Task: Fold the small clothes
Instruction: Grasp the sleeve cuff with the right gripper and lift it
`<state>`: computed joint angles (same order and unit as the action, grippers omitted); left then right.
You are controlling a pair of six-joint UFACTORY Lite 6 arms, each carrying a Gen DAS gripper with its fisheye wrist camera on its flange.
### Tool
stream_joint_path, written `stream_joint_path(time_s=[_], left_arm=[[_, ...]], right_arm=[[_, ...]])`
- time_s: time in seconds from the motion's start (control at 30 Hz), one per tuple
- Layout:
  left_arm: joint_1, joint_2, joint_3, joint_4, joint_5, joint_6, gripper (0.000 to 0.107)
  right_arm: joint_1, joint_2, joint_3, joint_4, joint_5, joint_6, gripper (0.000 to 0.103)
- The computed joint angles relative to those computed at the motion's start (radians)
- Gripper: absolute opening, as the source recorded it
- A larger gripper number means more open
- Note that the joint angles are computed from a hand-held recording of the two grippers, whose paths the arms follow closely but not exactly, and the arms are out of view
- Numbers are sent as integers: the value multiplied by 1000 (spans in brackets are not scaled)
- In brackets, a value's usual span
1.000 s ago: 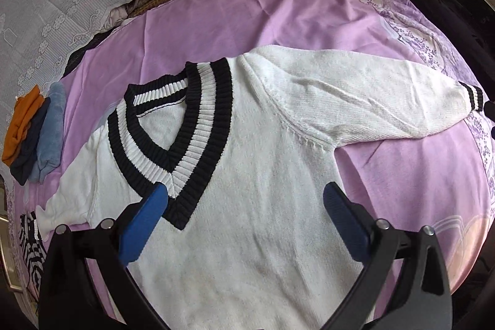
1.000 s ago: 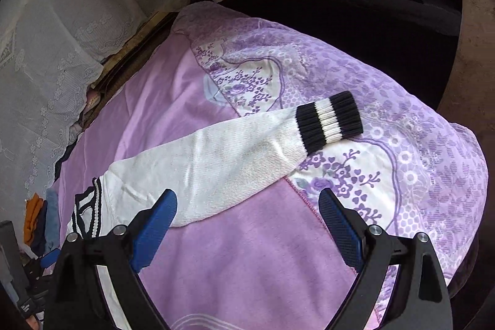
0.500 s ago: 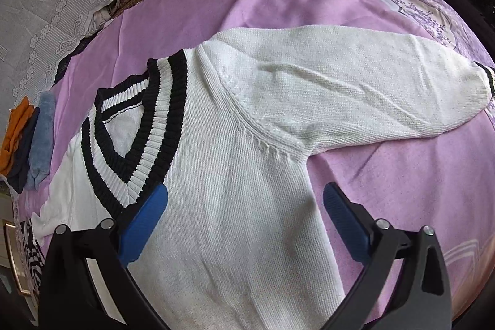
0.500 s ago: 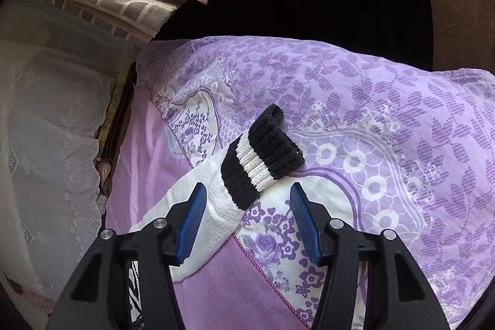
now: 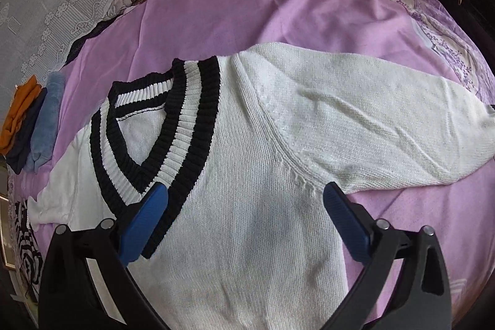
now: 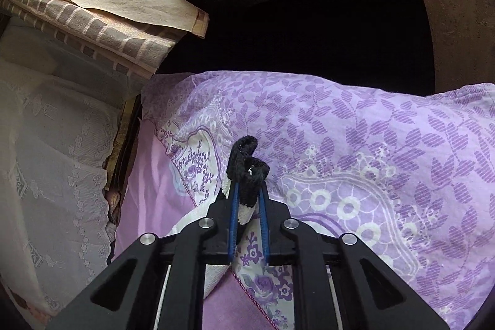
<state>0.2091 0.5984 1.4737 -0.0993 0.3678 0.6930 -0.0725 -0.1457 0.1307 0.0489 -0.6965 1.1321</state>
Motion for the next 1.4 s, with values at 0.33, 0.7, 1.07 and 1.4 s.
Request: stream_joint_path(time_s=[0.33,0.7,1.07,1.4], left_arm=[[-47,98,33,251,-30,-282,98],[76,100,154,-173,205,95,98],[64,98,318,-320,390,223,98],[263,416,874,-333,652,207,98]], right_arm=[[-3,34,42,1,78,-53,12],[269,-130,145,560,207,-593,11],[685,176,697,1056,216,-1241,11],[858,721,1480,1637,356,-2001,11]])
